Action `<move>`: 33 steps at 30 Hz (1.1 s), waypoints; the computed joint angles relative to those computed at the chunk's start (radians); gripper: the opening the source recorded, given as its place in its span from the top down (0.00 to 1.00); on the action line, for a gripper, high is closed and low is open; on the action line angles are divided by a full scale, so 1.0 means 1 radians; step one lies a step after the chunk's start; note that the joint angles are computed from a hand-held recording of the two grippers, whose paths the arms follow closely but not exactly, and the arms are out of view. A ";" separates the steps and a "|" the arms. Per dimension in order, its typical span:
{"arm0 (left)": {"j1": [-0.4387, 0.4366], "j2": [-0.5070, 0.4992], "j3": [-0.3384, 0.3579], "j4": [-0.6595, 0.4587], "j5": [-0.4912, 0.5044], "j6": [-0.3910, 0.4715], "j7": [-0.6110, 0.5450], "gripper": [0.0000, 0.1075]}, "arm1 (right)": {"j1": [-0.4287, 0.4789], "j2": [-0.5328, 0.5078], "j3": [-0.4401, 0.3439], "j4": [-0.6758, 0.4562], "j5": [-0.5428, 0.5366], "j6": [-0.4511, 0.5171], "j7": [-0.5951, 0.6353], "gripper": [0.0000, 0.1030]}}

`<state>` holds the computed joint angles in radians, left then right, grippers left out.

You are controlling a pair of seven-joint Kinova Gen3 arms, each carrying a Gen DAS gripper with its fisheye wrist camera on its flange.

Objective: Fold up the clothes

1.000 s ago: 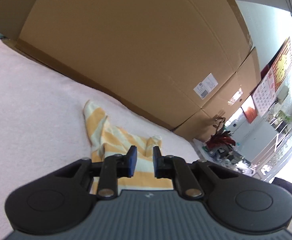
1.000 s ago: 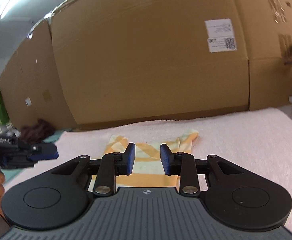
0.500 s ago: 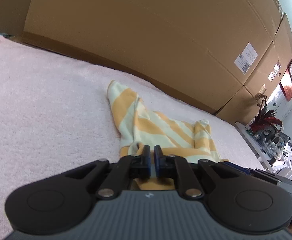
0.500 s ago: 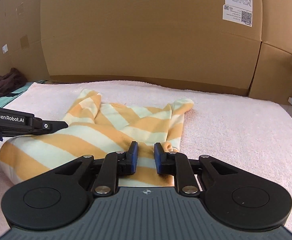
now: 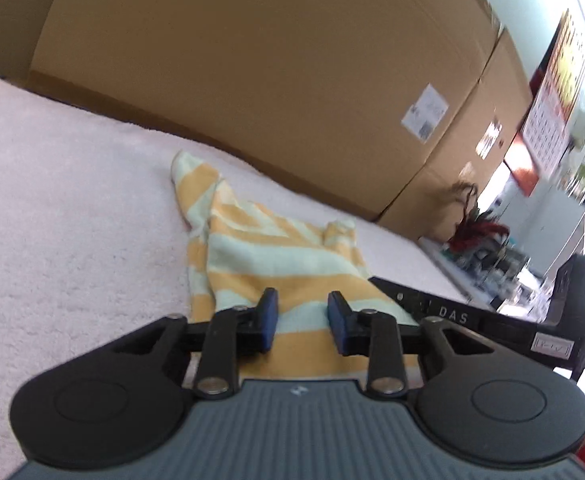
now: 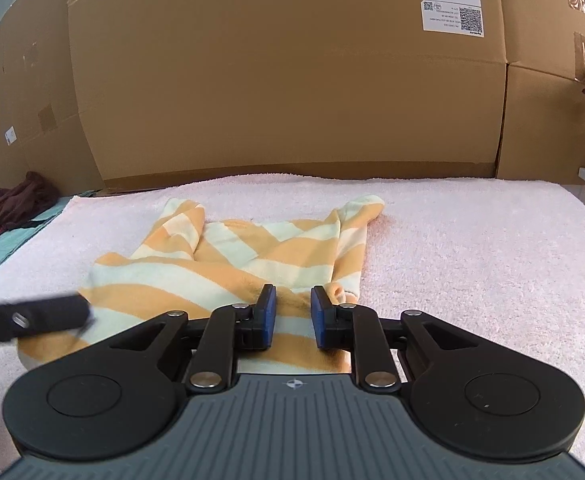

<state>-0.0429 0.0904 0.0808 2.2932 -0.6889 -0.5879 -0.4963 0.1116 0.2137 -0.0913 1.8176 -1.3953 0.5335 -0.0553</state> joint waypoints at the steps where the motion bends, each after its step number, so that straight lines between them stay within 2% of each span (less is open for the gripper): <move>1: -0.033 0.019 0.014 0.007 -0.018 -0.030 0.030 0.71 | 0.006 0.002 0.001 0.001 -0.009 0.012 -0.002 0.81; 2: -0.065 0.024 0.036 0.013 -0.023 -0.049 0.043 0.71 | 0.012 0.004 0.002 0.002 -0.019 0.023 -0.004 0.81; 4: -0.073 0.022 0.051 0.016 -0.009 -0.046 0.022 0.71 | 0.001 0.008 0.036 0.006 -0.054 0.057 -0.004 0.81; 6: -0.007 -0.001 0.019 0.012 0.032 0.005 -0.054 0.71 | -0.030 -0.003 0.085 0.032 -0.133 0.063 0.036 0.82; 7: 0.039 -0.008 -0.012 0.012 0.061 0.024 -0.095 0.71 | -0.018 -0.010 0.086 0.047 -0.174 0.081 0.056 0.79; 9: 0.097 -0.007 -0.048 0.021 0.137 0.022 -0.176 0.71 | 0.059 -0.017 0.041 0.061 -0.222 0.157 0.049 0.78; 10: 0.098 -0.003 -0.044 0.026 0.164 0.013 -0.201 0.71 | 0.096 -0.010 0.006 0.053 -0.222 0.197 0.025 0.78; 12: 0.054 0.001 -0.004 0.032 0.170 -0.001 -0.206 0.71 | 0.115 0.012 -0.019 0.020 -0.172 0.263 -0.010 0.77; 15: 0.058 0.001 0.000 0.065 0.231 -0.044 -0.274 0.71 | 0.023 0.031 0.041 -0.034 -0.050 0.241 -0.095 0.76; 17: 0.083 0.000 -0.009 0.099 0.303 -0.090 -0.348 0.69 | 0.004 0.073 0.068 -0.065 -0.018 0.242 -0.177 0.76; 19: 0.069 0.002 0.001 0.146 0.320 -0.172 -0.395 0.63 | 0.059 0.113 0.047 -0.094 -0.025 0.308 -0.258 0.86; 20: 0.073 0.002 -0.012 0.170 0.312 -0.212 -0.402 0.63 | 0.078 0.129 0.044 -0.105 -0.026 0.339 -0.294 0.87; 22: 0.078 -0.013 -0.038 0.202 0.302 -0.257 -0.377 0.65 | 0.114 0.139 0.014 -0.106 -0.028 0.352 -0.318 0.89; 24: 0.052 -0.036 -0.049 0.213 0.265 -0.270 -0.304 0.65 | 0.112 0.129 0.011 -0.092 -0.037 0.339 -0.306 0.89; 28: -0.125 -0.022 0.087 0.163 0.216 -0.193 -0.142 0.65 | 0.107 0.111 0.008 -0.068 -0.057 0.315 -0.277 0.88; 30: -0.171 0.010 0.113 0.159 0.173 -0.209 -0.066 0.65 | 0.118 0.123 0.010 -0.069 -0.075 0.337 -0.273 0.87; 31: -0.166 0.005 0.106 0.163 0.166 -0.205 -0.047 0.62 | 0.124 0.132 0.011 -0.072 -0.083 0.351 -0.275 0.87; 33: -0.100 -0.025 0.060 0.155 0.186 -0.149 -0.058 0.56 | 0.134 0.144 0.013 -0.076 -0.092 0.376 -0.286 0.87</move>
